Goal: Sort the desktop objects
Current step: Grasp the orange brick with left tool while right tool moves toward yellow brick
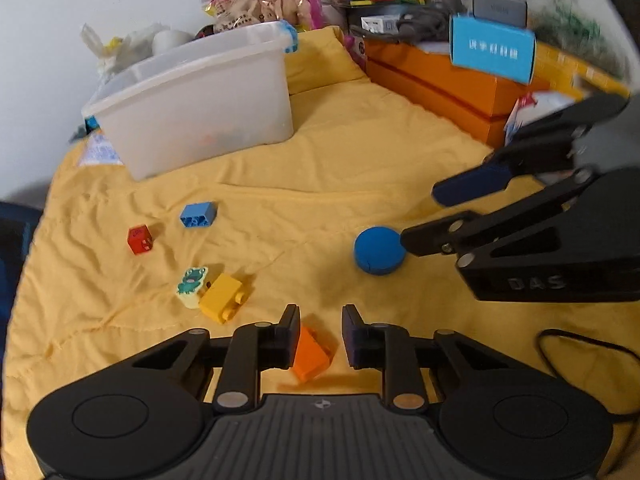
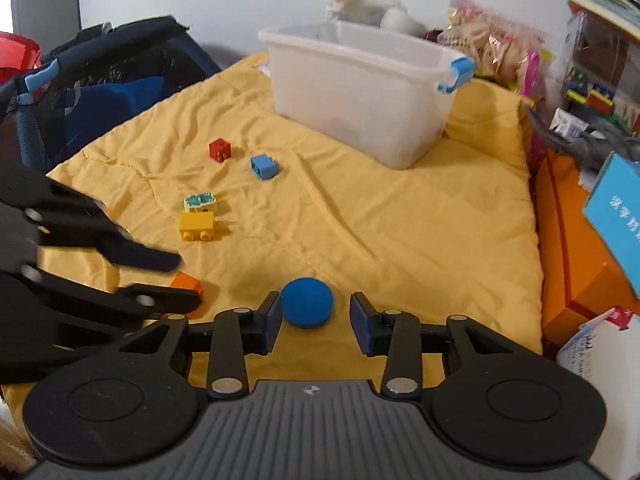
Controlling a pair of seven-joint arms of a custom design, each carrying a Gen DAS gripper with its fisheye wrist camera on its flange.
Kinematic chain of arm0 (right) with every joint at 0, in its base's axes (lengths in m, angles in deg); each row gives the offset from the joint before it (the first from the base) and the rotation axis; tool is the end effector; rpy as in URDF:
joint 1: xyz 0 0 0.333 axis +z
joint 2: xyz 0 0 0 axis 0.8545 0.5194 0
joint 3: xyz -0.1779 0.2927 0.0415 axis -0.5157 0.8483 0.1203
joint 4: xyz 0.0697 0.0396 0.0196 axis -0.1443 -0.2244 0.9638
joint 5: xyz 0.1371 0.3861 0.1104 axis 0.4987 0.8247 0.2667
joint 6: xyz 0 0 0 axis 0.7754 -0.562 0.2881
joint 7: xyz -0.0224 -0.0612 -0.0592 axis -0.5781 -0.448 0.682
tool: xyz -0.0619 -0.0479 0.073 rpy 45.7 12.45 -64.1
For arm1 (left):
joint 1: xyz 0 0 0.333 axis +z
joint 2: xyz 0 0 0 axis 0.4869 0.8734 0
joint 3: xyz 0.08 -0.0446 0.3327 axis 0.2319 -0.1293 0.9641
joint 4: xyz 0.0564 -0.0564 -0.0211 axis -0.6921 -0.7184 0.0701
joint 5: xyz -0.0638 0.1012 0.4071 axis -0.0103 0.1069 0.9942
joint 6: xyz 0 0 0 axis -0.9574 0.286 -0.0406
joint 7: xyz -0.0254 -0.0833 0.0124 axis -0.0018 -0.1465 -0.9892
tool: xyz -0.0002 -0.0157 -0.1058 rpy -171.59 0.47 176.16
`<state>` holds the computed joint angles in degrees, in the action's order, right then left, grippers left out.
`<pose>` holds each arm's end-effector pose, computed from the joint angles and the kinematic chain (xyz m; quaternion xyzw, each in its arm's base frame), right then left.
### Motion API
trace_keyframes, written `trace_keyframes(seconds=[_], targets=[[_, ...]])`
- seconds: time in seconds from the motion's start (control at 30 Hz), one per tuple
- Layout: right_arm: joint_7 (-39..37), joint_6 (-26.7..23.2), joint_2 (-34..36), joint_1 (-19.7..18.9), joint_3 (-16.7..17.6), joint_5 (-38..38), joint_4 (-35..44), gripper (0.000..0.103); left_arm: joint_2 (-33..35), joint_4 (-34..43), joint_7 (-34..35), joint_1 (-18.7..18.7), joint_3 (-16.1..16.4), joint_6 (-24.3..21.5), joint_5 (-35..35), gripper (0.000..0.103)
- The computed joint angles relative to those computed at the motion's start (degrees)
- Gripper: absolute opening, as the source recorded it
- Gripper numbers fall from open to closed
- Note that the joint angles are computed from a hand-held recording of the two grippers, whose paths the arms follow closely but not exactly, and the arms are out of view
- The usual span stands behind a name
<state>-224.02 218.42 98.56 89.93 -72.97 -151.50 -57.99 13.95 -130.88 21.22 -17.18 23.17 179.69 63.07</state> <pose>0.4933 0.3825 0.3187 -0.6955 0.6103 -0.2763 0.2596 0.5458 -0.4470 0.3046 -0.3248 0.8760 -0.2938 0.2020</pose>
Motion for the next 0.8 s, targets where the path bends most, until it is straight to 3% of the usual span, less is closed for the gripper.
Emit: trace_keyframes(seconds=[0.07,0.2,0.27,0.33,0.4,0.5,0.6,0.73,0.8], targets=[[0.95,-0.35,-0.52,0.29,0.01,-1.01,-0.51,0.042,0.52,-0.07,-0.59,-2.79,2.82,-0.71,0.84,0.027],[0.66,-1.35,-1.03,0.44,0.52,-1.49,-1.17,0.044,3.20,0.09,-5.69,-14.99,16.18,-0.70,4.31,0.031],[0.75,-1.26,-1.24,0.33,0.72,-1.52,-1.56,0.044,4.51,0.71,-7.55,-18.24,19.92,-1.75,4.79,0.033],[1.35,-1.15,-1.42,0.32,0.85,-2.06,-1.88,0.044,4.24,0.86,-9.23,-16.36,18.44,-2.17,5.88,0.031],[0.53,-0.84,-1.17,0.11,1.12,-1.15,-1.89,0.044,2.80,0.18,-6.54,-10.66,12.14,-1.56,2.44,0.018],[0.00,-0.10,-0.83,0.14,1.09,-1.08,-1.71,0.043,1.83,-1.68,-9.98,-10.10,12.03,0.71,5.78,0.017],[2.01,1.70,-0.27,0.38,0.71,-3.97,-0.97,0.043,-1.81,-5.43,-7.17,-4.78,6.87,2.19,1.11,0.017],[6.32,6.46,2.40,0.01,0.38,-11.18,2.38,0.043,-5.92,-10.23,-7.12,-2.53,6.19,2.41,-3.53,0.017],[4.45,8.69,4.90,-0.35,0.36,-11.53,5.50,0.043,-6.53,-11.48,-8.54,-3.82,8.34,2.11,-5.00,0.017]])
